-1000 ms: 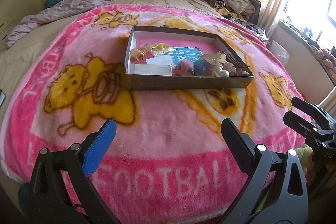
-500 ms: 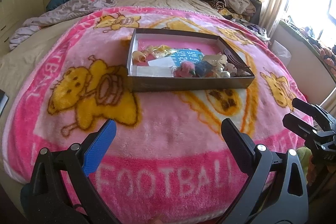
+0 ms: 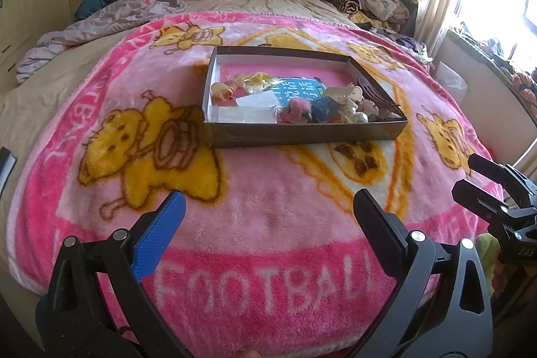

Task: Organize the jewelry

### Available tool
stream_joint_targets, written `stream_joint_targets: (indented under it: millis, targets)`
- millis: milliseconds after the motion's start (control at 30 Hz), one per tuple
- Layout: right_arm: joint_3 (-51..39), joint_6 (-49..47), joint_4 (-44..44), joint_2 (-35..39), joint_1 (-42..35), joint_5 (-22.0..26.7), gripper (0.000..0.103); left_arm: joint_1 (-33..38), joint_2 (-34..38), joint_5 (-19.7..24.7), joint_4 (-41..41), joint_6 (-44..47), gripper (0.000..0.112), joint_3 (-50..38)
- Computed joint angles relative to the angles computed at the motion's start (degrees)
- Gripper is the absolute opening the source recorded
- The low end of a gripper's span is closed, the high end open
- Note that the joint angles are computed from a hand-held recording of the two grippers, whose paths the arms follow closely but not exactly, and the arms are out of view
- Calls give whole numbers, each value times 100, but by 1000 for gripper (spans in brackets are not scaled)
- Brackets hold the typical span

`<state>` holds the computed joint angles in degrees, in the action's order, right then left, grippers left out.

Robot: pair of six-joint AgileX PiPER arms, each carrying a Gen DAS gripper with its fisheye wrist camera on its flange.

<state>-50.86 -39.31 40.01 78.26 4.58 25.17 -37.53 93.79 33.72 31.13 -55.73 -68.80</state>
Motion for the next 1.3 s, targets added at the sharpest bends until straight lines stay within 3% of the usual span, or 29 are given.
stream_joint_targets:
  millis: [933,1300]
  targets:
    - [49,262,-279,-112,73,-16,98,-27,-13,9,-9,-80,94,25]
    - [4,500,-524,-115,146,-5,98,132,-158,-379,-460,159,94,286]
